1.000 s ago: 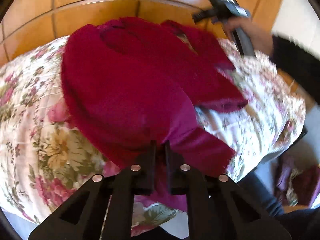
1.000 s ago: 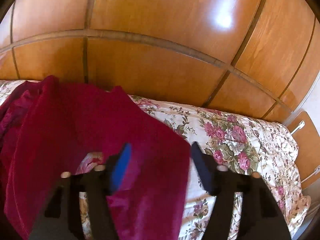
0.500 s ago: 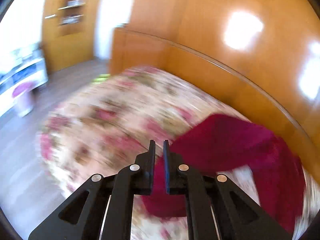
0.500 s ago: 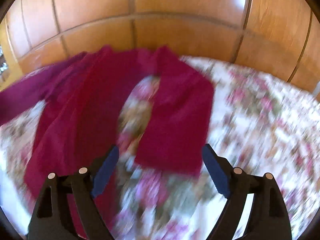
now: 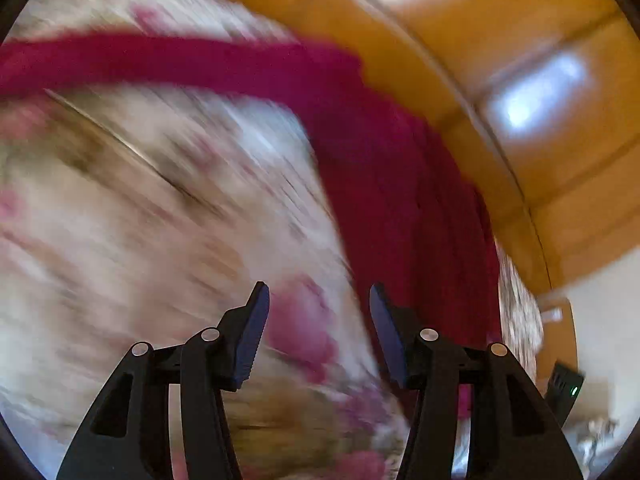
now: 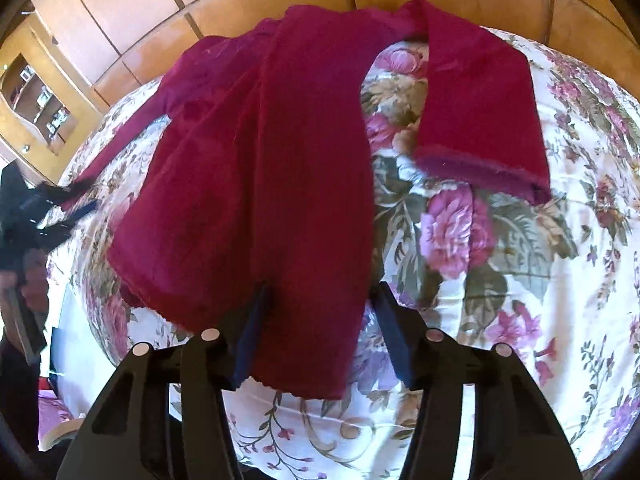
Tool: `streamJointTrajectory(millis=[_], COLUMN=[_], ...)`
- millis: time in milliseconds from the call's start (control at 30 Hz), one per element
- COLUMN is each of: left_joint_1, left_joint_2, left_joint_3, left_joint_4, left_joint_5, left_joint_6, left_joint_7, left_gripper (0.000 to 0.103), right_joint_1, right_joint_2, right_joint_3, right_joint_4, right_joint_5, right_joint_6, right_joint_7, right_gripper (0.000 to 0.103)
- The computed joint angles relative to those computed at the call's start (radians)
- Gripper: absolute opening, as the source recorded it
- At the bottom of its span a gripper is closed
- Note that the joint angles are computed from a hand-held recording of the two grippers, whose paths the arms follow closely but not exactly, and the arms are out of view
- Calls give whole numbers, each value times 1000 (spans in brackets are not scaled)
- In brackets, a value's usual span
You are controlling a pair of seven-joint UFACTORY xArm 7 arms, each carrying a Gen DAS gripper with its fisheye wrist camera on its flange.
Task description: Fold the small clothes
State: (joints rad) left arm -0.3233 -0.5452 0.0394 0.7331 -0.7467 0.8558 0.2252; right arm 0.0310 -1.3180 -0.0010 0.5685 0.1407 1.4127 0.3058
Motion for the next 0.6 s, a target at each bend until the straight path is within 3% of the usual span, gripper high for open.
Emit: streamJointTrajectory(millis=[33, 133, 167, 200, 233, 333, 600], left_joint_1=[-22, -78, -99, -110, -106, -111, 12], left_joint_2=[19, 43, 51, 63, 67, 37, -140], left_joint_3=[-21, -60, -53, -55, -73, -41, 121], left_joint_4=[-2, -3, 6, 16, 23, 18, 69], left_joint_5=[-15, -70, -91, -95, -66, -87, -12], left_joint_6=[-4, -63, -51, -36, -37, -24, 184], left_joint_7=[-6, 13, 34, 44, 39, 82, 195], left_gripper=[52, 50, 41, 16, 12, 9, 7], right_joint_1=[0, 5, 6, 8, 11, 19, 11], right_joint_2=[-2, -4, -4, 6, 6, 5, -35], right_joint_3=[-5, -17, -21, -20, -15, -5, -11], right_joint_4=[0, 0, 1, 11, 18, 51, 184], right_joint_5=[1, 3, 7, 3, 0, -8, -34], right_joint_6=[0, -18, -25, -30, -33, -43, 30], right_joint_7=[-1, -15, -18, -28, -36, -56, -81], right_gripper=[44, 16, 10, 9, 8, 8, 7])
